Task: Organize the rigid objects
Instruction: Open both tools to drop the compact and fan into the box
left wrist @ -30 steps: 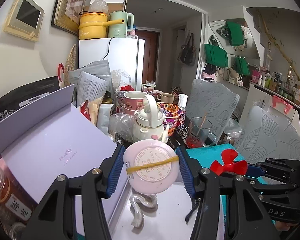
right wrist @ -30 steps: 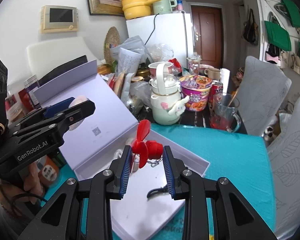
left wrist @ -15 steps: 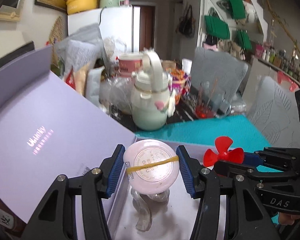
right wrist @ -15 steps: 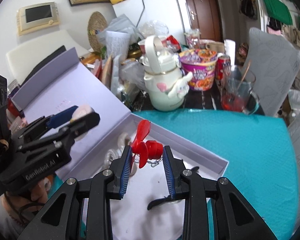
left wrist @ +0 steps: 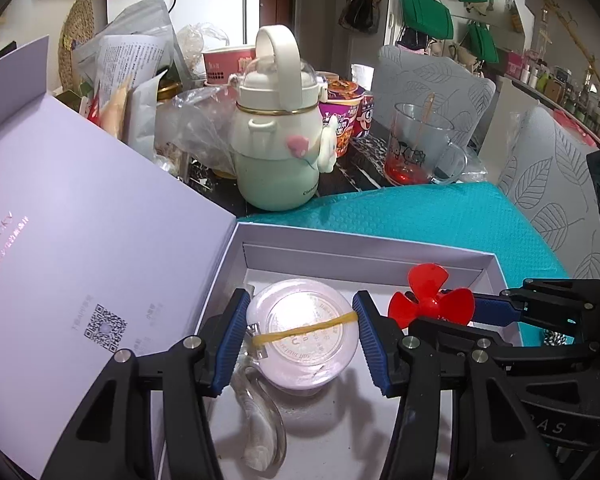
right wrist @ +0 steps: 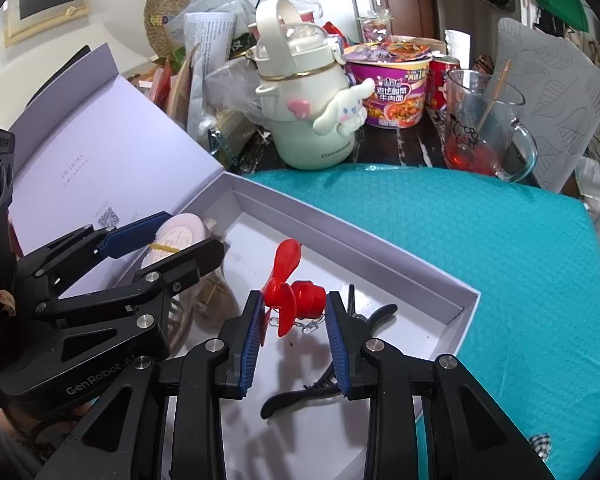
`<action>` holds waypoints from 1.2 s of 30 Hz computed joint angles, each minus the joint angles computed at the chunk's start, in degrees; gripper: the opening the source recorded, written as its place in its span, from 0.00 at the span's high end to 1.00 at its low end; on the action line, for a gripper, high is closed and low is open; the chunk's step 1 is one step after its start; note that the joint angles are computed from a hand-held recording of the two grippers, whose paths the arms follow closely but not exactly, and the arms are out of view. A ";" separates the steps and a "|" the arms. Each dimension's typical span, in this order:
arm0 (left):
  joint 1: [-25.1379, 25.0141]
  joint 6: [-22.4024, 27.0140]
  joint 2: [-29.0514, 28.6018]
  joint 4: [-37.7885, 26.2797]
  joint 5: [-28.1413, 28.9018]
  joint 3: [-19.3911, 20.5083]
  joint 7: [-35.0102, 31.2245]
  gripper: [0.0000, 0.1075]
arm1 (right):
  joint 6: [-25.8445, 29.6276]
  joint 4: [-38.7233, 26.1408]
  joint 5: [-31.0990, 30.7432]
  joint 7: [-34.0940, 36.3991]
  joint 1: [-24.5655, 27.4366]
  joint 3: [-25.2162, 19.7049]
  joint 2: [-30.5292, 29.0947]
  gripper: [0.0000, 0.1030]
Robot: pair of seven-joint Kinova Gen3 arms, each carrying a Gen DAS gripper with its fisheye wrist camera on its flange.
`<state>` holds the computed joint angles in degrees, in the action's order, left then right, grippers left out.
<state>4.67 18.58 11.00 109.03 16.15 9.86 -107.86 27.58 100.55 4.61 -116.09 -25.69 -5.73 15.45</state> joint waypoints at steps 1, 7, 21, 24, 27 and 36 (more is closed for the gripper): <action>0.25 0.49 0.38 -0.37 -0.37 -0.15 0.18 0.51 | 0.25 -0.19 -0.26 0.25 0.20 -0.17 0.11 0.70; 2.22 1.52 1.08 -1.20 -3.61 -1.84 3.57 0.51 | 0.95 -0.46 -0.90 0.23 0.58 -0.36 0.35 0.70; 3.00 3.02 0.55 -1.74 -5.08 -1.98 6.09 0.51 | 4.24 -0.17 7.68 -9.19 -3.63 2.02 -1.44 0.61; 3.37 3.97 0.18 -2.08 -5.56 -2.42 7.82 0.51 | 4.65 0.20 9.14 -10.70 -3.84 1.71 -2.57 0.61; 4.11 3.64 -0.93 -1.94 -6.65 -2.77 9.58 0.51 | 4.85 0.92 10.96 -12.54 -4.13 1.43 -4.13 0.61; 6.97 3.36 -6.37 -1.39 -13.65 -3.96 16.61 0.51 | 5.59 2.45 16.44 -17.21 -4.04 -0.54 -8.83 0.61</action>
